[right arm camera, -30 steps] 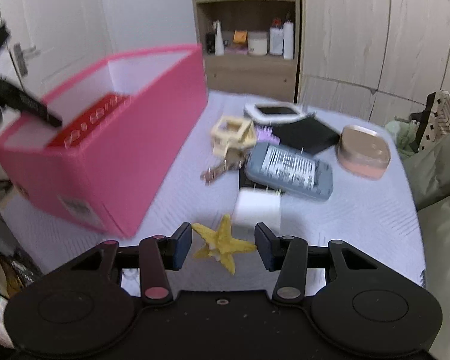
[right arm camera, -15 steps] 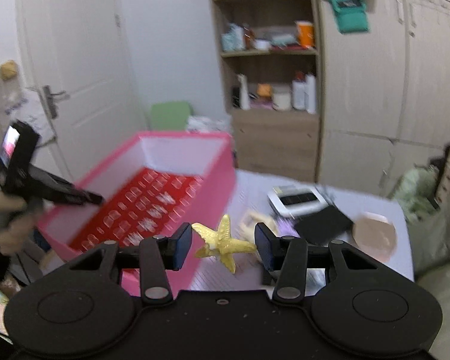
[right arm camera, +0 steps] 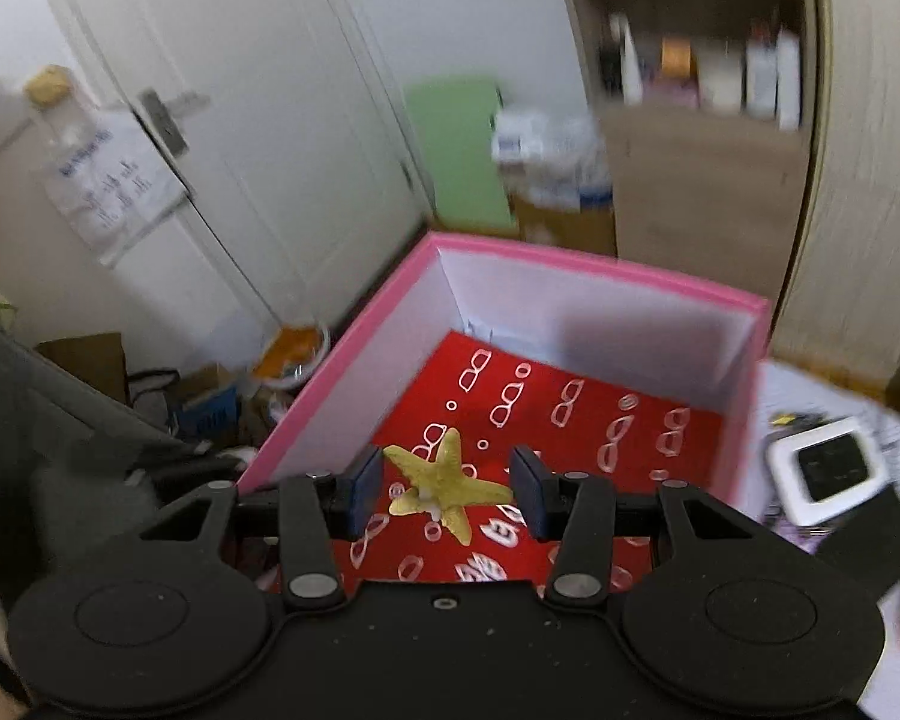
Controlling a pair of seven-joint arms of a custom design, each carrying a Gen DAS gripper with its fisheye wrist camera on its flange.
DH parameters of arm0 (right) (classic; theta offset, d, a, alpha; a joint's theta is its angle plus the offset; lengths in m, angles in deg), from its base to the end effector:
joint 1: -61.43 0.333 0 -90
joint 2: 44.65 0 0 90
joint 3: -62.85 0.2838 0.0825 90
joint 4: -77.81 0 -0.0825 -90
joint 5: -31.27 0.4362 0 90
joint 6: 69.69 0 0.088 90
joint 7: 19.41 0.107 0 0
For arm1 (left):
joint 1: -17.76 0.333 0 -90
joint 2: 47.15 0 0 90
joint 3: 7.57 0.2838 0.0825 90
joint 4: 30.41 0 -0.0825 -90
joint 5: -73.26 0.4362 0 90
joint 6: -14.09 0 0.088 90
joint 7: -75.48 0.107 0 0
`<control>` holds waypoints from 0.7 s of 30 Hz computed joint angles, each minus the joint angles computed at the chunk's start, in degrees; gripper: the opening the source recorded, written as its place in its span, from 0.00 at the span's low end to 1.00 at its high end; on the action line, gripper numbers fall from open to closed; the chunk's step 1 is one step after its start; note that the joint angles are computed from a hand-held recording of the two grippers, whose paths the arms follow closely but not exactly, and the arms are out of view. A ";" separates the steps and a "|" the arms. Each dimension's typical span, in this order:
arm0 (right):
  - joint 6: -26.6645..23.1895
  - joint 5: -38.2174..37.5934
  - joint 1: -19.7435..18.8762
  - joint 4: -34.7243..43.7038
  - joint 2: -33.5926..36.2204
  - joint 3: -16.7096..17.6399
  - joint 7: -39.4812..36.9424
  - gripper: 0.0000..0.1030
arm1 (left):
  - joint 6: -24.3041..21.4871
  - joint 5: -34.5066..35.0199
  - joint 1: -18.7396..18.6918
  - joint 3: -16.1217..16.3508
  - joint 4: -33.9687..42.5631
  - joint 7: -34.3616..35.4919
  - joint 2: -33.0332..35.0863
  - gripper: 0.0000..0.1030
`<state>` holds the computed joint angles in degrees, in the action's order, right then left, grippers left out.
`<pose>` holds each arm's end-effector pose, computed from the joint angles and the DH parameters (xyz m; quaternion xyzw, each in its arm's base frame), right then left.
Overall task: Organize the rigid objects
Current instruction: 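Carry the starfish into the pink box and open the right tool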
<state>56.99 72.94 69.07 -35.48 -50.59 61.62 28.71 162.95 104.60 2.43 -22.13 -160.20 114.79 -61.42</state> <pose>0.6083 0.0903 0.5087 -0.8031 0.4790 0.0063 0.3544 0.4883 -0.2972 0.4660 -0.6490 0.6750 -0.2463 0.2500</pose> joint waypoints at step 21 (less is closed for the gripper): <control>-3.87 -0.81 -0.99 9.09 8.44 1.64 7.29 0.45 | -1.19 2.35 -0.08 -0.70 0.64 -4.05 0.51 0.06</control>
